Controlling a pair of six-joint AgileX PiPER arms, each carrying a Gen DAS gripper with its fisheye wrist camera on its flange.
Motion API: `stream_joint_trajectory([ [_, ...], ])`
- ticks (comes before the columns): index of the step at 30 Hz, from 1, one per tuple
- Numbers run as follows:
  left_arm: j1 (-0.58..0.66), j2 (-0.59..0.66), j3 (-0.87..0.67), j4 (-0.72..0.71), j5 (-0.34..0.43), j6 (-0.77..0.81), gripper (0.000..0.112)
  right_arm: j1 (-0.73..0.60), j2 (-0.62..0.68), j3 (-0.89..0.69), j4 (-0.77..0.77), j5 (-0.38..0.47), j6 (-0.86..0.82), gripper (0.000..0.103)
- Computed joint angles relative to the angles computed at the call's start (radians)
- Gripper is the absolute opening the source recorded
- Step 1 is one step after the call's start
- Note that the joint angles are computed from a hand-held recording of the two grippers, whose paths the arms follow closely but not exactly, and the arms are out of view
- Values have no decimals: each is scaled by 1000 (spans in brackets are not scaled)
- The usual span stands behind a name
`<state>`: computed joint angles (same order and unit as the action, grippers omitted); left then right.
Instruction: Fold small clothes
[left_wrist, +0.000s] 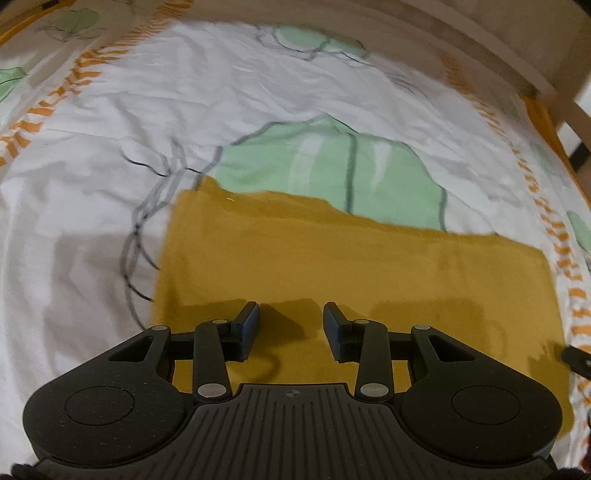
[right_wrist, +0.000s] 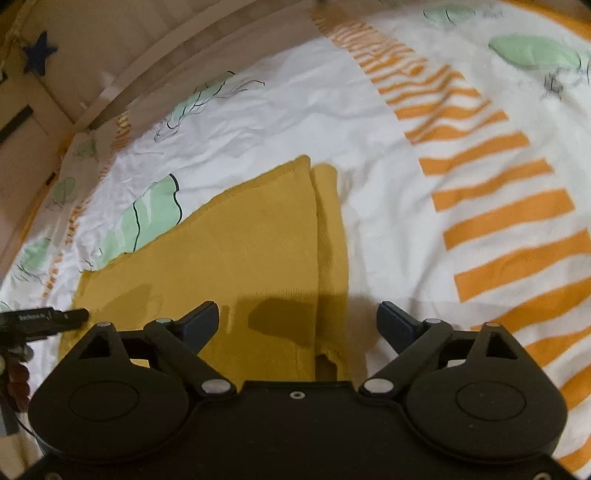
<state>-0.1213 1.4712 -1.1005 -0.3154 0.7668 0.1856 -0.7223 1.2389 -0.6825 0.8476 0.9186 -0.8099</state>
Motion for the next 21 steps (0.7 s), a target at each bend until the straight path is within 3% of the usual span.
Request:
stream_joint_trajectory([
  [8, -53, -95, 77, -161, -33, 114, 37, -36, 77, -25, 48, 72, -86, 103],
  [14, -148, -75, 32, -113, -21, -14, 37, -53, 114, -37, 64, 92, -107, 103],
  [21, -242, 53, -104, -5, -28, -218, 37, -93, 172, -79, 73, 160, -92, 103],
])
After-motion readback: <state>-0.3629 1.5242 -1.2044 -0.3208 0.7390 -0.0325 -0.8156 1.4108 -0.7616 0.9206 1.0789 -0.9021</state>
